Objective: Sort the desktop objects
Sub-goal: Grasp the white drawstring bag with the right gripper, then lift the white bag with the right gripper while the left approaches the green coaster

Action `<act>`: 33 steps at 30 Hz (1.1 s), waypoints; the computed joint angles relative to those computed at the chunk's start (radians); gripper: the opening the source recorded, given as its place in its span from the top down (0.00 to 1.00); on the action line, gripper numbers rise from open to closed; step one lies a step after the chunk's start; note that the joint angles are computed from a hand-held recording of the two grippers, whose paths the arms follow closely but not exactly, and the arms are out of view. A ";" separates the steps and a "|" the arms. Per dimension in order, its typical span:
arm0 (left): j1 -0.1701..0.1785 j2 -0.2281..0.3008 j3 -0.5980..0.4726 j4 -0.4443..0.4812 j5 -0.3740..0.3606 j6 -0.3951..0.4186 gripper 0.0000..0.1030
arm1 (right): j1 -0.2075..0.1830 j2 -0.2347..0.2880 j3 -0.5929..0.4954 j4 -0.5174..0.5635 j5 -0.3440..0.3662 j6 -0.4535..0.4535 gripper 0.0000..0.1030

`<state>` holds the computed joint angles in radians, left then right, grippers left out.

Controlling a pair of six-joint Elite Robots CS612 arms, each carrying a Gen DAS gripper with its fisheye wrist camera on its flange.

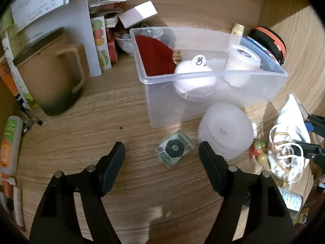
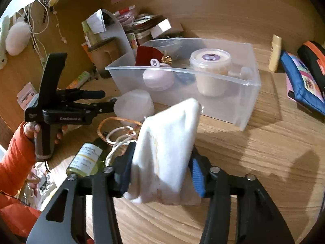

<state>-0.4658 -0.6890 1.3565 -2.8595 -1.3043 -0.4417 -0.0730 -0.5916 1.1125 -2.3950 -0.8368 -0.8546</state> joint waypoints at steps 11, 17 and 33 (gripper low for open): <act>-0.007 0.014 -0.029 0.023 0.006 0.043 0.56 | -0.025 -0.018 0.042 -0.065 0.000 0.015 0.35; -0.008 0.020 -0.042 0.029 0.010 0.072 0.62 | -0.020 -0.012 0.030 0.000 -0.007 -0.023 0.35; -0.013 0.016 -0.024 -0.030 0.050 0.097 0.62 | -0.030 -0.022 0.053 -0.060 0.087 0.001 0.84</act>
